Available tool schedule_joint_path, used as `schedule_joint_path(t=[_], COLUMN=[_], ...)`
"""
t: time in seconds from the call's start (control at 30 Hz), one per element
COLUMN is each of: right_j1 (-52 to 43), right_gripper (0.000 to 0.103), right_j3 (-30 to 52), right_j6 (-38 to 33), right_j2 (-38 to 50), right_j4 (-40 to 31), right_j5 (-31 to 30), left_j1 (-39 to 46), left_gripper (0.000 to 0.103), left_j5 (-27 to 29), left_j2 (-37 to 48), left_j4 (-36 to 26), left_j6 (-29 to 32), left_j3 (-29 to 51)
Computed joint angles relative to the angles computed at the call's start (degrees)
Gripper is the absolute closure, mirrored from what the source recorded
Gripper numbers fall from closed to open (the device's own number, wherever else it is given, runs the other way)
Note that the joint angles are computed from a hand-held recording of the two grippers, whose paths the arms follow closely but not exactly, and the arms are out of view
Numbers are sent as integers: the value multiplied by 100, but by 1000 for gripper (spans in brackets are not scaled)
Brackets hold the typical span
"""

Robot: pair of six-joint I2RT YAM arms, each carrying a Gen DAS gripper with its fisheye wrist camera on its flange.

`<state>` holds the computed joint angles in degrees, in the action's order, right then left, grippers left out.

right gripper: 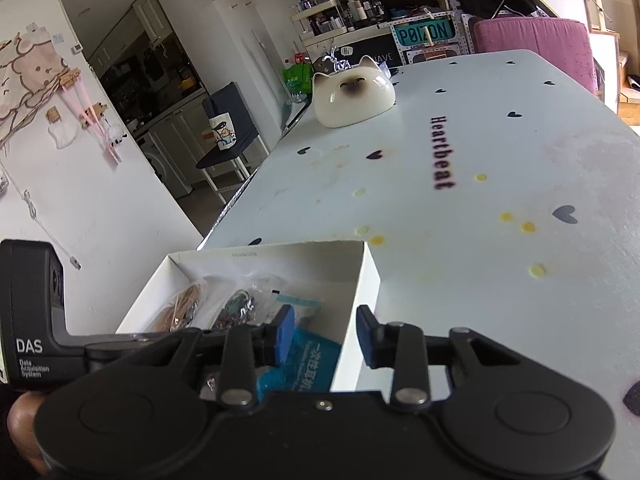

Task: Organize soft objects
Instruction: 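Lower the sachet into the box while the right tool lowers the blue packet there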

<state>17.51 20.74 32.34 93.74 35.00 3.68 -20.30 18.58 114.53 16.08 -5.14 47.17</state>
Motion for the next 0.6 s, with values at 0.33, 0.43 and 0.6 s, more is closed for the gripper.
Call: schedule_joint_path(t=[0.33, 0.43, 0.6], right_j1=[259, 415, 753], right_gripper=[69, 68, 67], right_j3=[-262, -414, -733], right_j6=[-142, -147, -124], right_j2=[-397, -721, -1379], right_j4=[-59, -171, -416], right_j5=[220, 399, 776], left_j1=[181, 191, 127], left_gripper=[95, 89, 79], left_j5=[214, 156, -207], left_j2=[-516, -977, -1781], left_j4=[-98, -71, -163], left_j6=[-317, -294, -147], left_j3=[-247, -555, -1079])
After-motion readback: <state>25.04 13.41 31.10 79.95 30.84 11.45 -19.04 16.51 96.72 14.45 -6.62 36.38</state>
